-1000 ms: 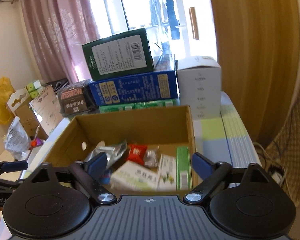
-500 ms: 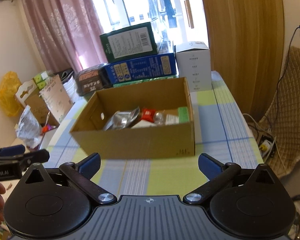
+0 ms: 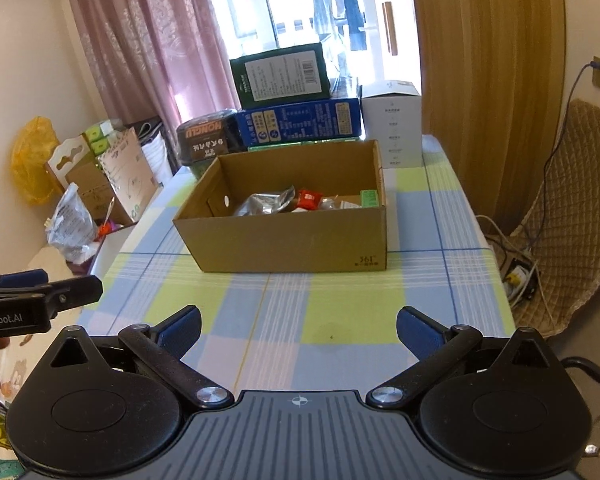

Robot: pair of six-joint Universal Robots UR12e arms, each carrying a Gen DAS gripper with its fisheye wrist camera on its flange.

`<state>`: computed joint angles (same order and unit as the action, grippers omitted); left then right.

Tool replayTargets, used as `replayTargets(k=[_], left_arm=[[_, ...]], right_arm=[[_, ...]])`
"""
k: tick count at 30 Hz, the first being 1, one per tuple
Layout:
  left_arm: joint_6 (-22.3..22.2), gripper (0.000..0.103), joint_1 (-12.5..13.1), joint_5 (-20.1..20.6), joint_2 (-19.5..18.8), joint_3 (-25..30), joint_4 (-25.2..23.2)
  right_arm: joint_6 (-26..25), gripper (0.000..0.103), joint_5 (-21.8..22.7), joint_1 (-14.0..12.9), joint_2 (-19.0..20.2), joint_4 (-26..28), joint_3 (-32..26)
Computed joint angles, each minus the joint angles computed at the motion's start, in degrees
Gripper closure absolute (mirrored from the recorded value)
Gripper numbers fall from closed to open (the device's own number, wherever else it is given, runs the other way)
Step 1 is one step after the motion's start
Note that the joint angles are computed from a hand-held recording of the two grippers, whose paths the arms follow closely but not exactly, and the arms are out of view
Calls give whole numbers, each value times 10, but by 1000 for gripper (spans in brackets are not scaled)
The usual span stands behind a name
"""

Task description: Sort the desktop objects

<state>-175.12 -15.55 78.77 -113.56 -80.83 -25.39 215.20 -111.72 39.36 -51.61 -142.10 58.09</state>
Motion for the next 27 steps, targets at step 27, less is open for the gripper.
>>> replayTargets(k=[27], left_arm=[[-14, 1, -5, 33, 33, -36, 15]], right_arm=[[-19, 2, -30, 15, -9, -3, 3]])
